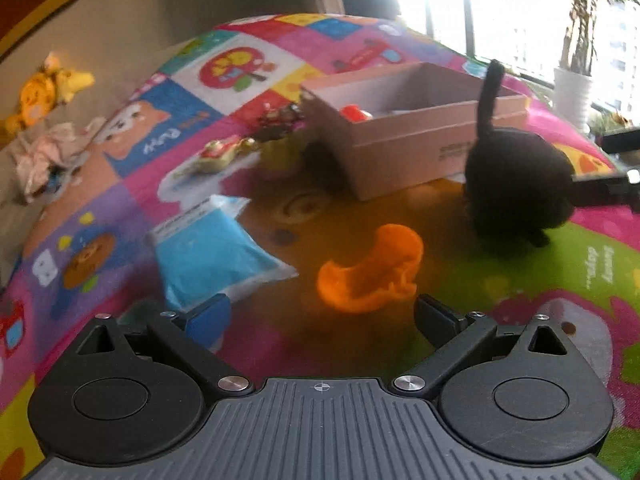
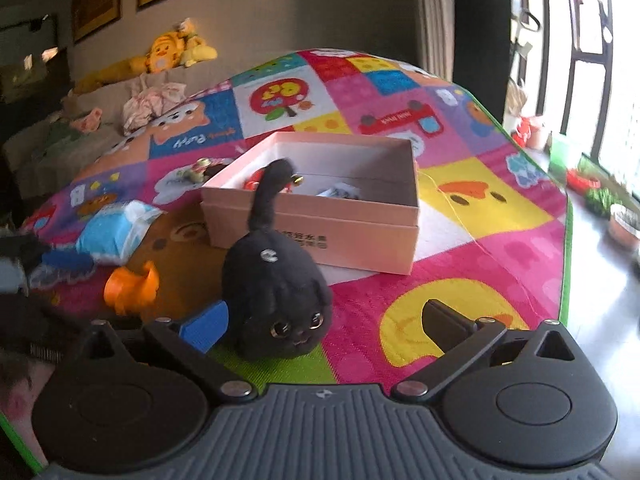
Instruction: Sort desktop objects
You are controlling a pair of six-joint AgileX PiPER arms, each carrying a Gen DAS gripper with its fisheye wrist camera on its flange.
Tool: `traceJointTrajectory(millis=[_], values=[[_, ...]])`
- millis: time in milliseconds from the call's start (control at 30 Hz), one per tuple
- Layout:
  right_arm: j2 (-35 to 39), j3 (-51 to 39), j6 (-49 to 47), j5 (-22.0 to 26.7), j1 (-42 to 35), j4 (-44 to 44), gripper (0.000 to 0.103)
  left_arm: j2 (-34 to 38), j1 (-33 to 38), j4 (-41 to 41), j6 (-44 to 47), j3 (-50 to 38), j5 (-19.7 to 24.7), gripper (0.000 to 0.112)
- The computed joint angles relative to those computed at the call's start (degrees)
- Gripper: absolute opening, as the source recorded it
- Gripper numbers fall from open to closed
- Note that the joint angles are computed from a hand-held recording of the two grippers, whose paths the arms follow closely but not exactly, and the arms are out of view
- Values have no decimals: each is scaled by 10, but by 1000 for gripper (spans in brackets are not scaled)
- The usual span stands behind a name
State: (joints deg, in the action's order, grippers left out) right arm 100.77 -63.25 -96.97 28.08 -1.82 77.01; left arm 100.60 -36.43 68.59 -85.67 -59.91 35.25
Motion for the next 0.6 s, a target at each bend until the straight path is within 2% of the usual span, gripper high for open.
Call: traceJointTrajectory(millis=[100,167,233,300,333,433,533,600], values=[[-4,13,-46,-2,7,26,103,-29,36,-32,-3,23,-97,101],[-4,14,-45,2,11,22,103,-31,47,-47,-4,25,-138,101],[-4,14,-41,5,14,17,103,-19,37,-19,-27,16,-131,100],[-7,16,-46,8,14,20,103,-3,26,-9,-27,4,-111,94],[-8,17,-48,9,15,21,103,2,24,-18,-17,-1,-108,86],[-9,19,-59,5,16,27,103,11,20,0,-35,-6,-98,79],[-1,8,-49,3,21,21,103,12,21,26,-61,-6,-98,66],[8,-3,-40,-2,30,15,103,11,21,38,-67,-4,-97,65]])
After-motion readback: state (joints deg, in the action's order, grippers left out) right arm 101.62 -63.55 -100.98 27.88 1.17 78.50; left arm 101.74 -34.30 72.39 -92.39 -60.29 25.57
